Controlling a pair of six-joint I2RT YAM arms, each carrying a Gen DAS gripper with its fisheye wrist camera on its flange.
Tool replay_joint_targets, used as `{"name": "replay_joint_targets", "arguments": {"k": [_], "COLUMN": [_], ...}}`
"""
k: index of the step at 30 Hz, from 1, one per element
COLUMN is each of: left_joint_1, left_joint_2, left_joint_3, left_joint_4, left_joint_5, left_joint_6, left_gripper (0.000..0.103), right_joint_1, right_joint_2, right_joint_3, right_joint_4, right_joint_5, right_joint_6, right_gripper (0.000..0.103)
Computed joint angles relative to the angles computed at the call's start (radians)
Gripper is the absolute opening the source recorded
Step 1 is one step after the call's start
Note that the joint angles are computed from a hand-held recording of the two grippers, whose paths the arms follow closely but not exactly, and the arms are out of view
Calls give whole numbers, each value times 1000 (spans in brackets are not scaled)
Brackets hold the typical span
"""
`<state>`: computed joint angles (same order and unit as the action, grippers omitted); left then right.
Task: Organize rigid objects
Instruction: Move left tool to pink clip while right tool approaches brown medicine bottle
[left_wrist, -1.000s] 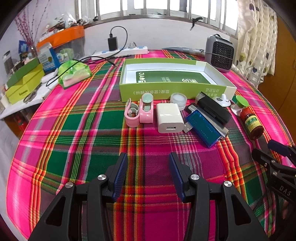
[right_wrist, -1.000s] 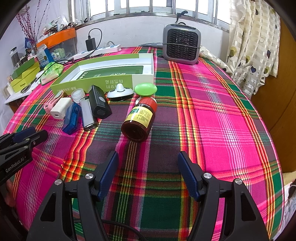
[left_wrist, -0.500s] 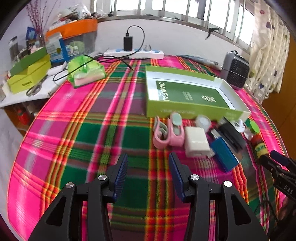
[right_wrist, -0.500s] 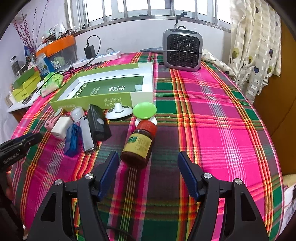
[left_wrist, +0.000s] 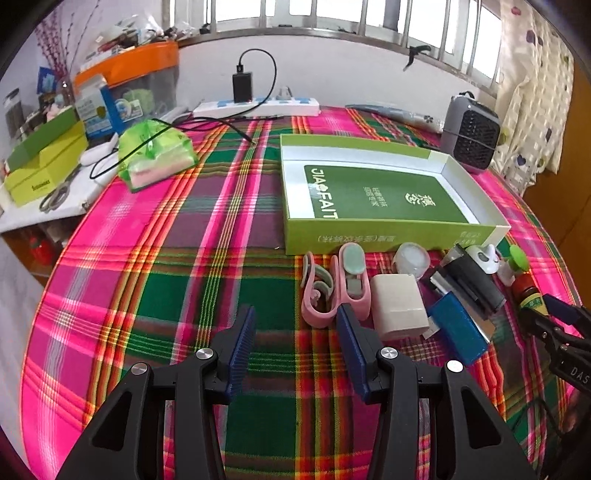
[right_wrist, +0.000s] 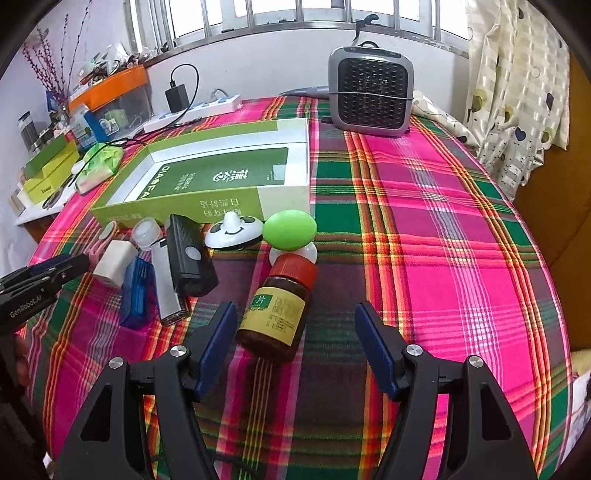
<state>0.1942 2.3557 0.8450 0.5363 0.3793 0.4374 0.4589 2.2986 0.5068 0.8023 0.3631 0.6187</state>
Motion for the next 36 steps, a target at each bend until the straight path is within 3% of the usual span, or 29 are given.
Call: {"name": "replay_joint_targets", "arguments": {"k": [28,36], "left_joint_1": [-46,-44], "left_joint_2": [52,46], "left_joint_3": [125,103], "left_joint_4": [-85,-80], "left_joint_5": [-54,-17], "left_joint_6": [-14,-10], "left_gripper": [44,35], "right_joint_1": [-31,-35], "right_joint_2": [18,19], "right_joint_3": [51,39], "right_joint_4": [-84,-62], "right_joint_5": [24,23], "right_joint_6": [-2,2], "right_gripper": [67,63]}}
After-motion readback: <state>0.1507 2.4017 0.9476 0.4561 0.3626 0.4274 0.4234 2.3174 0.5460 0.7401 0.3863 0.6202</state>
